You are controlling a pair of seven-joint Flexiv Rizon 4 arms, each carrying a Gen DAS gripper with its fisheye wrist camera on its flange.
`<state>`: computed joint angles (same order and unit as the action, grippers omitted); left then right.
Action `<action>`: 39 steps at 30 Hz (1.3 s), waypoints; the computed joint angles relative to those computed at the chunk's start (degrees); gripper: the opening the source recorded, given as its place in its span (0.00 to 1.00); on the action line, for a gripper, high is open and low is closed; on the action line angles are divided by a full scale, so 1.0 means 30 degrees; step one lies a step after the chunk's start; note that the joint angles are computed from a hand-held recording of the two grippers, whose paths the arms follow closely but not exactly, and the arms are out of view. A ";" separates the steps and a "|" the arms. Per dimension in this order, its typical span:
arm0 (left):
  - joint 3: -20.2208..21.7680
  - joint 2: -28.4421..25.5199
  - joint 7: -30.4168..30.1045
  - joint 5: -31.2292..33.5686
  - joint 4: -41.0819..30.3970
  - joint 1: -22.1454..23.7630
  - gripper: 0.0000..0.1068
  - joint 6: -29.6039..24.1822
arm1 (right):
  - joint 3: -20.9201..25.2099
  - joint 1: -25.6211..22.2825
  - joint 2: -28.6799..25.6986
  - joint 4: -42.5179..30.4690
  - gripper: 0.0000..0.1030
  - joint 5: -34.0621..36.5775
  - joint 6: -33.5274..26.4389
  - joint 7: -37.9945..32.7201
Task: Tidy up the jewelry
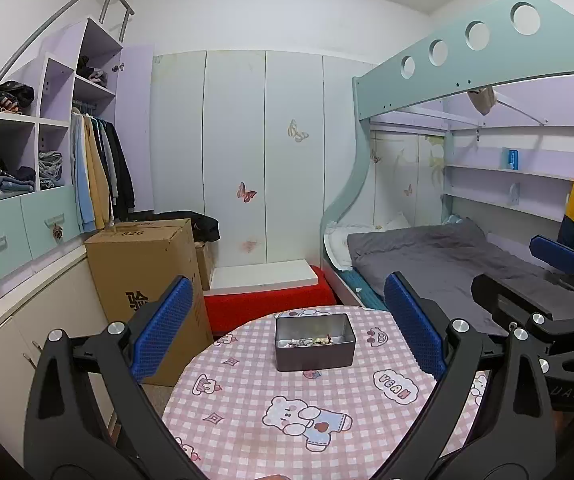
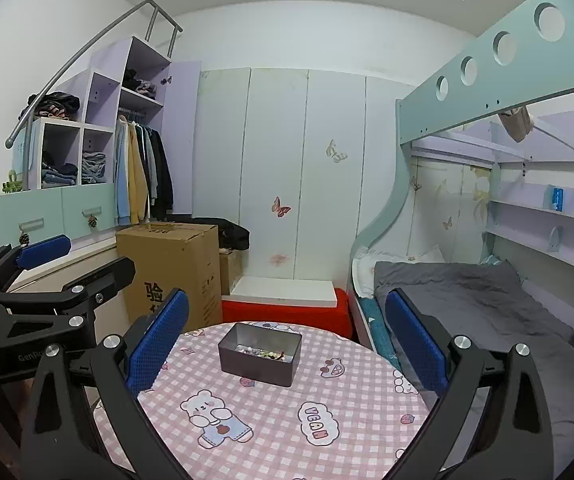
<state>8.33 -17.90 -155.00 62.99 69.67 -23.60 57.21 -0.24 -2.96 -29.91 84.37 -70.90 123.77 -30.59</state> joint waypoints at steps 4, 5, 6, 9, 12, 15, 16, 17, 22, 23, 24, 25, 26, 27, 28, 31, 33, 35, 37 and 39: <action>-0.0017 0.0083 -0.0003 0.0150 0.0061 -0.0066 0.89 -0.0110 | -0.0056 0.0041 0.0167 0.0250 0.92 0.0130 -0.0059 -0.0144; -0.0019 0.0092 -0.0057 0.0236 0.0039 -0.0111 0.89 -0.0188 | -0.0018 0.0011 0.0183 0.0254 0.92 0.0098 -0.0083 -0.0134; -0.0039 0.0075 -0.0088 0.0244 0.0008 -0.0101 0.89 -0.0234 | 0.0015 -0.0010 0.0231 0.0310 0.92 0.0096 -0.0074 -0.0166; -0.0123 0.0104 0.0016 0.0094 0.0028 -0.0050 0.89 -0.0268 | 0.0069 -0.0010 0.0240 0.0369 0.92 0.0252 -0.0080 -0.0408; -0.0131 0.0138 -0.0089 0.0261 0.0022 -0.0144 0.89 -0.0431 | 0.0132 -0.0048 0.0283 0.0434 0.92 0.0277 -0.0100 -0.0475; -0.0172 0.0166 -0.0104 0.0339 0.0044 -0.0134 0.89 -0.0433 | 0.0182 -0.0046 0.0351 0.0532 0.92 0.0370 -0.0154 -0.0544; -0.0200 0.0169 -0.0050 0.0288 0.0045 -0.0101 0.89 -0.0430 | 0.0203 -0.0076 0.0304 0.0465 0.92 0.0318 -0.0158 -0.0537; -0.0222 0.0164 -0.0011 0.0246 0.0024 -0.0085 0.89 -0.0454 | 0.0216 -0.0092 0.0332 0.0489 0.92 0.0308 -0.0180 -0.0532; -0.0224 0.0137 0.0055 0.0156 -0.0010 -0.0051 0.89 -0.0426 | 0.0251 -0.0151 0.0394 0.0521 0.92 0.0198 -0.0220 -0.0430; -0.0209 0.0134 0.0018 0.0203 -0.0014 -0.0060 0.89 -0.0393 | 0.0259 -0.0163 0.0393 0.0517 0.92 0.0179 -0.0202 -0.0408; -0.0208 0.0120 -0.0005 0.0212 -0.0019 -0.0063 0.89 -0.0382 | 0.0253 -0.0152 0.0371 0.0495 0.92 0.0189 -0.0208 -0.0409; -0.0214 0.0097 0.0015 0.0173 -0.0034 -0.0036 0.89 -0.0357 | 0.0247 -0.0144 0.0388 0.0508 0.92 0.0189 -0.0237 -0.0403; -0.0206 0.0100 0.0014 0.0168 -0.0024 -0.0048 0.89 -0.0367 | 0.0242 -0.0136 0.0387 0.0521 0.92 0.0214 -0.0251 -0.0434; -0.0223 0.0077 0.0091 0.0082 -0.0029 -0.0007 0.89 -0.0343 | 0.0260 -0.0201 0.0359 0.0430 0.92 0.0029 -0.0274 -0.0255; -0.0226 0.0056 0.0154 0.0021 -0.0037 0.0020 0.89 -0.0316 | 0.0265 -0.0276 0.0318 0.0311 0.92 -0.0233 -0.0267 0.0012; -0.0175 0.0000 0.0176 0.0066 -0.0098 -0.0033 0.89 -0.0353 | 0.0132 -0.0255 0.0265 0.0166 0.92 -0.0536 -0.0207 0.0426; -0.0133 0.0001 0.0136 0.0099 -0.0086 -0.0082 0.89 -0.0361 | 0.0022 -0.0206 0.0240 0.0101 0.92 -0.0634 -0.0155 0.0595; -0.0132 -0.0001 0.0156 0.0058 -0.0081 -0.0067 0.89 -0.0338 | -0.0096 -0.0121 0.0266 0.0148 0.92 -0.0562 -0.0120 0.0554; -0.0111 -0.0004 0.0126 0.0092 -0.0091 -0.0088 0.89 -0.0330 | -0.0141 -0.0095 0.0253 0.0137 0.92 -0.0559 -0.0090 0.0586; -0.0114 -0.0006 0.0170 0.0050 -0.0085 -0.0085 0.89 -0.0345 | -0.0188 -0.0080 0.0248 0.0110 0.92 -0.0621 -0.0068 0.0662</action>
<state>7.99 -17.92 -154.49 63.14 69.42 -23.85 56.17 -0.80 -3.20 -29.16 84.70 -72.77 123.56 -28.60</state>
